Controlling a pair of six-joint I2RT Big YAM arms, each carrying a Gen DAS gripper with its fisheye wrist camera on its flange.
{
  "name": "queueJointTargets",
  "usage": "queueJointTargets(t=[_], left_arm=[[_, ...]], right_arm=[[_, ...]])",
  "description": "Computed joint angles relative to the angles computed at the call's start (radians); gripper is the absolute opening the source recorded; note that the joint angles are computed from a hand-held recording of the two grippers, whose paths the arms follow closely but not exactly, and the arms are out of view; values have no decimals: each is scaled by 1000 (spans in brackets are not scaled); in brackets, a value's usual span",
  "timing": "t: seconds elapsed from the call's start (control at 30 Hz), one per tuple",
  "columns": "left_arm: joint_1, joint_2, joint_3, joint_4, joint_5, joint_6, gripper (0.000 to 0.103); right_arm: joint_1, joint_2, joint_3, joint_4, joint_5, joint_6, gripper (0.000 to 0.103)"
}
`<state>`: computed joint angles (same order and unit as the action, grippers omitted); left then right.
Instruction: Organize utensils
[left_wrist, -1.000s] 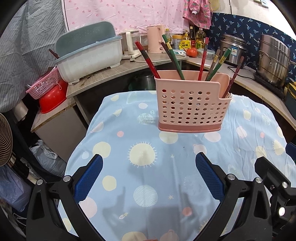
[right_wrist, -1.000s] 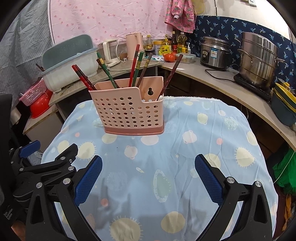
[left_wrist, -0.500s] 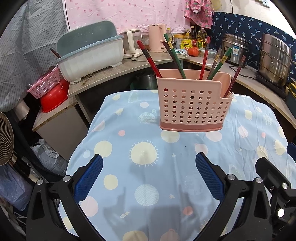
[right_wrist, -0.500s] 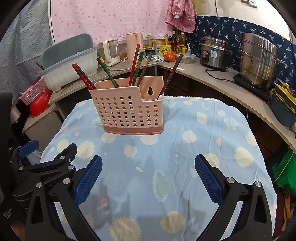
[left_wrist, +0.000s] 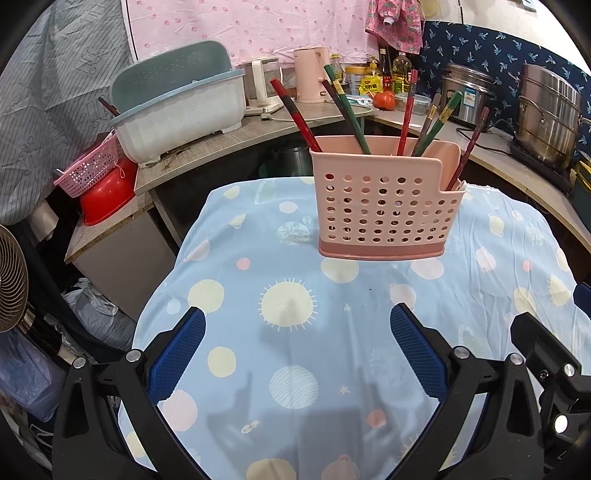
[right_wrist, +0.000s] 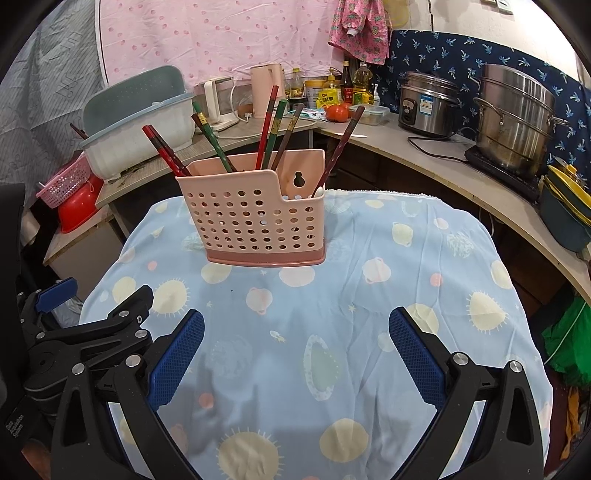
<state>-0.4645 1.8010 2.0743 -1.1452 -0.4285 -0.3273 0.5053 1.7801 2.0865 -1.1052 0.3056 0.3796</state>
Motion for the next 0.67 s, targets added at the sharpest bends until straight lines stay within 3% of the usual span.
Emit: queueJointTargets(t=[0.67], left_arm=[[2, 4, 15, 7, 1, 7, 96]], right_arm=[[-4, -12, -5, -6, 17, -8, 97]])
